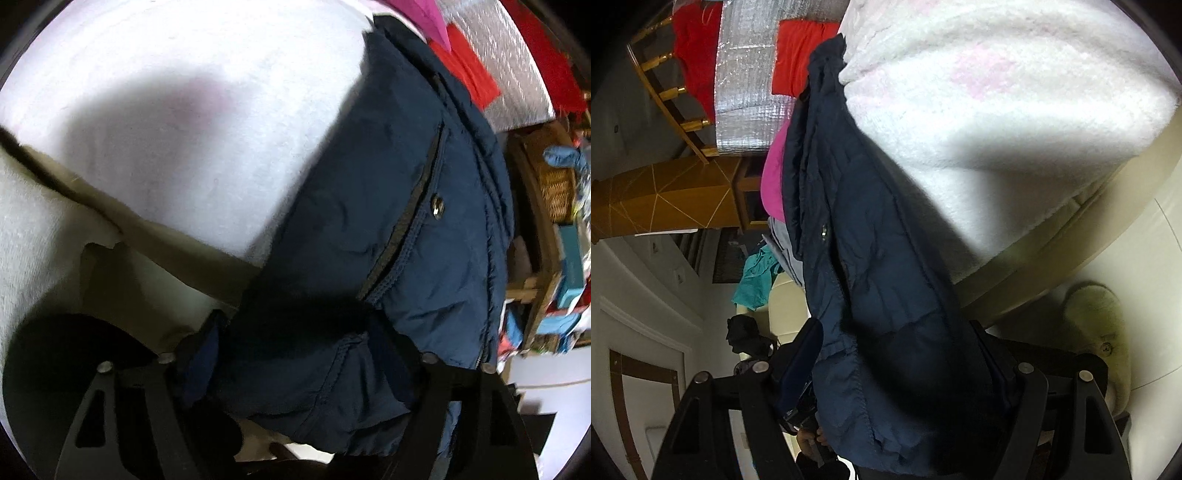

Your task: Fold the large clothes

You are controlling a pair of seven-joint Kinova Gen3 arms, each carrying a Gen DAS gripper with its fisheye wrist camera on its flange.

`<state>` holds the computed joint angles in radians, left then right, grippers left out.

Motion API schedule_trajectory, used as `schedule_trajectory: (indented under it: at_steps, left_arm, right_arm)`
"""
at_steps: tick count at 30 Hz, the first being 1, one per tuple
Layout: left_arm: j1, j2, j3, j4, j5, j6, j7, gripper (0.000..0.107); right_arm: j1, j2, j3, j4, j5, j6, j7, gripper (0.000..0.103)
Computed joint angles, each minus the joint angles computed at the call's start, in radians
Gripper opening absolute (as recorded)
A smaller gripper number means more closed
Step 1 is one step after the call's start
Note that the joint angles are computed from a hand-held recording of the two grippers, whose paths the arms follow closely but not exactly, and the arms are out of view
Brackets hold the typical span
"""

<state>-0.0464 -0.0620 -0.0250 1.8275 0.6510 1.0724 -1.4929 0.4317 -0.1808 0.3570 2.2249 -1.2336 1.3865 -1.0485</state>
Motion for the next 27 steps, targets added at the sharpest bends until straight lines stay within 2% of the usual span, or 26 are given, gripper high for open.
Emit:
schedule_trajectory:
  at_steps: [2, 5, 8, 9, 10, 11, 12, 15, 18, 20, 21, 22, 23, 24, 25, 26, 27]
  left_arm:
    - [-0.004, -0.015, -0.024, 0.023, 0.041, -0.007, -0.035, 0.051]
    - [-0.013, -0.028, -0.022, 0.019, 0.033, -0.003, -0.051, 0.046]
    - [-0.018, -0.023, -0.031, 0.010, 0.037, 0.016, -0.070, 0.046]
    - [-0.015, -0.029, -0.023, 0.017, 0.033, 0.014, -0.058, 0.047]
    - [-0.016, -0.023, -0.023, 0.012, 0.028, 0.020, -0.048, 0.054]
    - [-0.016, -0.016, -0.019, 0.007, 0.013, 0.031, -0.022, 0.066]
    - [-0.028, -0.002, -0.011, -0.002, 0.008, 0.051, -0.008, 0.071]
    - [-0.026, 0.025, -0.017, -0.013, 0.022, 0.082, -0.024, 0.074]
    - [-0.026, 0.034, -0.008, -0.013, 0.035, 0.078, -0.050, 0.075]
    - [-0.028, 0.034, -0.006, -0.003, 0.051, 0.063, -0.060, 0.074]
    - [-0.032, 0.029, -0.010, 0.010, 0.070, 0.056, -0.075, 0.070]
    - [-0.042, 0.011, -0.022, 0.032, 0.089, 0.063, -0.107, 0.057]
    - [-0.038, 0.005, -0.036, 0.039, 0.107, 0.067, -0.129, 0.049]
    - [-0.049, -0.004, -0.032, 0.042, 0.108, 0.069, -0.140, 0.045]
    - [-0.048, -0.012, -0.031, 0.042, 0.106, 0.065, -0.145, 0.036]
    - [-0.046, -0.024, -0.029, 0.045, 0.104, 0.056, -0.151, 0.029]
    - [-0.044, -0.034, -0.031, 0.046, 0.106, 0.052, -0.157, 0.026]
  right_arm:
    - [-0.005, 0.009, -0.001, 0.005, -0.018, 0.006, 0.016, 0.082]
    - [-0.012, -0.004, -0.015, 0.014, -0.035, -0.008, 0.033, 0.076]
    - [-0.023, -0.015, -0.020, 0.003, -0.027, -0.010, 0.040, 0.059]
    - [-0.028, -0.019, -0.020, -0.002, -0.026, -0.007, 0.045, 0.056]
    - [-0.032, -0.023, -0.019, -0.005, -0.025, -0.007, 0.046, 0.055]
    - [-0.036, -0.029, -0.022, -0.010, -0.022, -0.012, 0.041, 0.055]
    - [-0.040, -0.031, -0.022, -0.015, -0.018, -0.013, 0.036, 0.055]
    - [-0.052, -0.033, -0.029, -0.025, -0.005, -0.031, 0.000, 0.056]
    - [-0.067, -0.033, -0.041, -0.023, 0.004, -0.066, -0.051, 0.069]
    - [-0.079, -0.024, -0.043, -0.025, 0.008, -0.075, -0.064, 0.070]
    - [-0.086, -0.016, -0.042, -0.029, 0.010, -0.069, -0.062, 0.070]
    - [-0.091, -0.010, -0.043, -0.031, 0.008, -0.065, -0.052, 0.069]
    - [-0.096, -0.011, -0.049, -0.037, 0.013, -0.068, -0.050, 0.069]
    - [-0.101, -0.016, -0.058, -0.045, 0.021, -0.076, -0.052, 0.060]
    - [-0.109, -0.022, -0.065, -0.056, 0.029, -0.081, -0.049, 0.050]
    - [-0.115, -0.030, -0.068, -0.062, 0.035, -0.088, -0.051, 0.047]
    - [-0.122, -0.043, -0.073, -0.070, 0.043, -0.098, -0.056, 0.044]
